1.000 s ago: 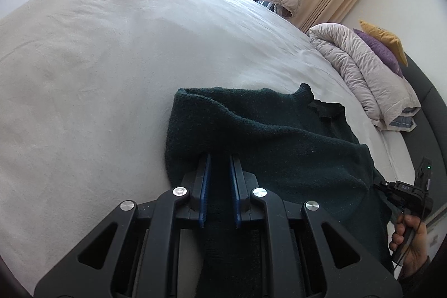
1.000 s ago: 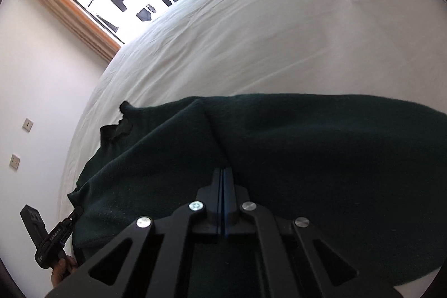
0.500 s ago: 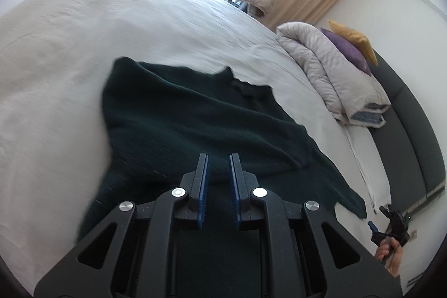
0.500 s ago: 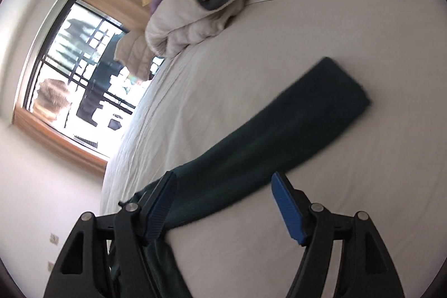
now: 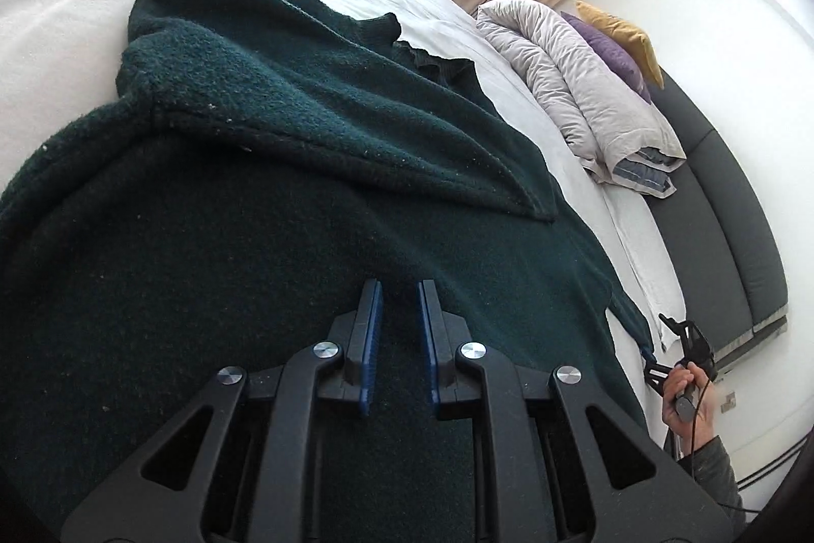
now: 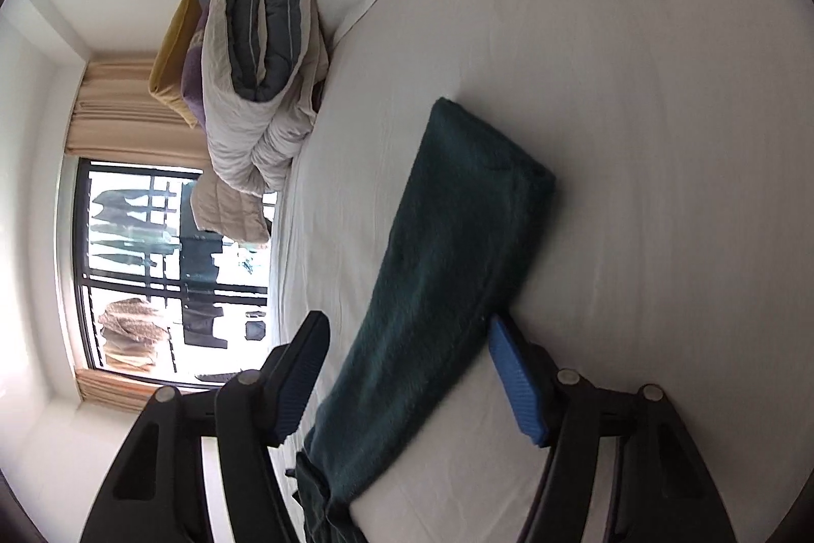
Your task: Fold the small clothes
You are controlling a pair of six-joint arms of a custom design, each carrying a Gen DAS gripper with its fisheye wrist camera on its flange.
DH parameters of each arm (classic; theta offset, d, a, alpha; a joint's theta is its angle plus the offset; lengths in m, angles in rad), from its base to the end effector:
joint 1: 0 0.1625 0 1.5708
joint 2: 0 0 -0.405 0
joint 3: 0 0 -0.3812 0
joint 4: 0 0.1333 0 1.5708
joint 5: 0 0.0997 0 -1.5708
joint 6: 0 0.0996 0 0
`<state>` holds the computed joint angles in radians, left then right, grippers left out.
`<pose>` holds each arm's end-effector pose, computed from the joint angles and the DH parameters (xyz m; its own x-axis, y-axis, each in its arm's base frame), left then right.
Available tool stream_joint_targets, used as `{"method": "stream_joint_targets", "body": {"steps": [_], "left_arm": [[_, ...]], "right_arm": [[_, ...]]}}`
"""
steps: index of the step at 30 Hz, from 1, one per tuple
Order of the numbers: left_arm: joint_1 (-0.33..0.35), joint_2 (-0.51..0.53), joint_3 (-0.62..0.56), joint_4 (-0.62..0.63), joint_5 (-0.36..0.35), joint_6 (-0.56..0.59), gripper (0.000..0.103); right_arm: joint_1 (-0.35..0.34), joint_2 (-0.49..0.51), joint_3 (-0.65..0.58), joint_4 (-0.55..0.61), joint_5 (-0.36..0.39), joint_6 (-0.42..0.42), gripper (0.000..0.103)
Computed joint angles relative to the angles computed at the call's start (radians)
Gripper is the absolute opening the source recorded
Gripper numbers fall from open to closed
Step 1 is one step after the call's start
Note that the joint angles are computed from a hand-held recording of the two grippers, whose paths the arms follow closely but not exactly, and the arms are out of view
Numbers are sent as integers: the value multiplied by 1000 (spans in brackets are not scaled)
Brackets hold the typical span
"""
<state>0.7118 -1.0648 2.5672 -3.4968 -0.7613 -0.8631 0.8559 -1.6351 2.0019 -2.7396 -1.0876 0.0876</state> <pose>-0.1244 -0.3786 0.1148 -0.9639 -0.2393 -0.1167 -0.0649 0.6363 -0.7687 -0.1676 -0.4670 0.4403 -0.8443 0.3730 -0.3847 0.5317 0.4943 -0.6877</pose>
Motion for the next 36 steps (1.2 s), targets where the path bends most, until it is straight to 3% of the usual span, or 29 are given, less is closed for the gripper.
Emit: {"method": "stream_joint_targets", "body": {"steps": [3, 7, 13, 17, 18, 20, 21, 22, 26, 29, 31, 33, 34, 35, 36], "left_arm": [[3, -3, 11, -24, -3, 8, 14], [17, 9, 15, -76, -20, 29, 14], [29, -16, 30, -113, -65, 30, 14], [37, -86, 46, -127, -84, 1, 17], [30, -109, 54, -132, -67, 2, 26], [13, -153, 71, -166, -31, 12, 61], [-3, -167, 83, -203, 0, 25, 85], [-21, -178, 97, -251, 32, 42, 91], [-41, -260, 142, -297, 51, 60, 92], [-41, -315, 170, -222, 55, 15, 92], [-33, -308, 184, -219, 29, -11, 92], [-28, -273, 186, -213, 21, -28, 92], [-29, -252, 188, -215, 23, -27, 92], [-44, -239, 188, -196, 42, -32, 92], [-54, -230, 181, -160, 62, -34, 94]], "right_arm": [[42, 51, -42, -23, -48, -30, 55], [76, 64, -64, -27, -79, -79, 22], [234, 38, -41, -143, -205, -205, 12], [439, 62, -29, -216, -331, -348, 8], [500, 79, -27, -234, -362, -386, 8], [619, 117, -17, -264, -413, -457, 7], [681, 145, -15, -277, -441, -497, 7], [743, 176, -9, -298, -470, -547, 6], [947, 316, 9, -339, -538, -686, 4], [984, 351, 60, -316, -523, -621, 4], [943, 324, 123, -327, -467, -545, 9], [885, 279, 191, -383, -482, -517, 32], [848, 254, 214, -423, -502, -523, 56], [816, 239, 228, -489, -563, -531, 76], [789, 232, 224, -545, -646, -544, 81]]}}
